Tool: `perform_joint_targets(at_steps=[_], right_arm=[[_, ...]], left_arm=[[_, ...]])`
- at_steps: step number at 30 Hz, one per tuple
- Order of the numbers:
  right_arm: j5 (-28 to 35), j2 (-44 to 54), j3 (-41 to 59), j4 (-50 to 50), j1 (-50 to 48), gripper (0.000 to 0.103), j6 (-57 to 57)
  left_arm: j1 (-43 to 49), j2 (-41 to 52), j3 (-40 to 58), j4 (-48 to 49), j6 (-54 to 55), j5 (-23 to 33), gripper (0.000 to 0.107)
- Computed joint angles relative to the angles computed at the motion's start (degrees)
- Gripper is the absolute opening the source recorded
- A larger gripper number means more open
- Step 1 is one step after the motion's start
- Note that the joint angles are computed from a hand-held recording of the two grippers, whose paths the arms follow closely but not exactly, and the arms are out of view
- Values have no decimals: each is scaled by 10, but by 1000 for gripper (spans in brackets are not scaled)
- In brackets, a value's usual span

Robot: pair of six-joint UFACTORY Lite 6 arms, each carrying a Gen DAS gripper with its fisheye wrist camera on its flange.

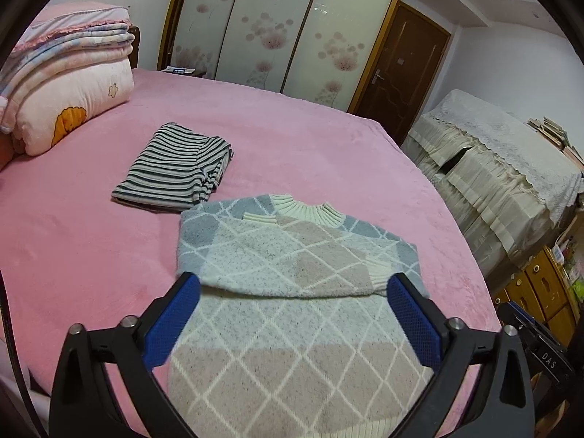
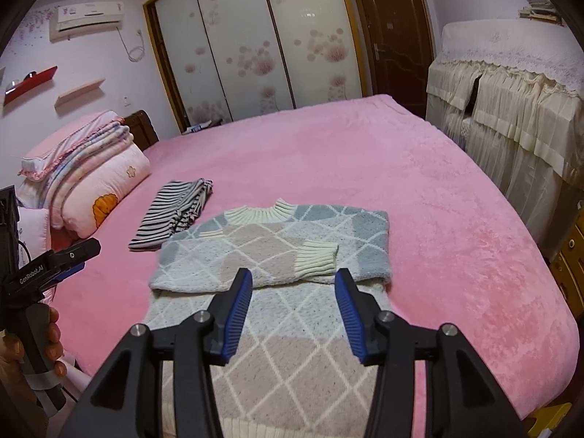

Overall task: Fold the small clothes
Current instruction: 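Move both grippers to the ribbed hem of the sweater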

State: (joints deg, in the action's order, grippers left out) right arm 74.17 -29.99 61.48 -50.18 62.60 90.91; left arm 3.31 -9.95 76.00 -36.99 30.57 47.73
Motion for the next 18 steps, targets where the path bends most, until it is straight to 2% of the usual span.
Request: perform_joint_targets(at_steps=[6,10,18], right_arm=[[127,-11,-39,-32,172,50,119],[188,-17,-87,-23,278,50,209],[224,-36,-187,55,405,50,350]], left_arm=[[69,-90,-115,-36,49,15,102],[128,-164,-221,-65,139,5,102],[249,-203,-358,-88,316,32,102]])
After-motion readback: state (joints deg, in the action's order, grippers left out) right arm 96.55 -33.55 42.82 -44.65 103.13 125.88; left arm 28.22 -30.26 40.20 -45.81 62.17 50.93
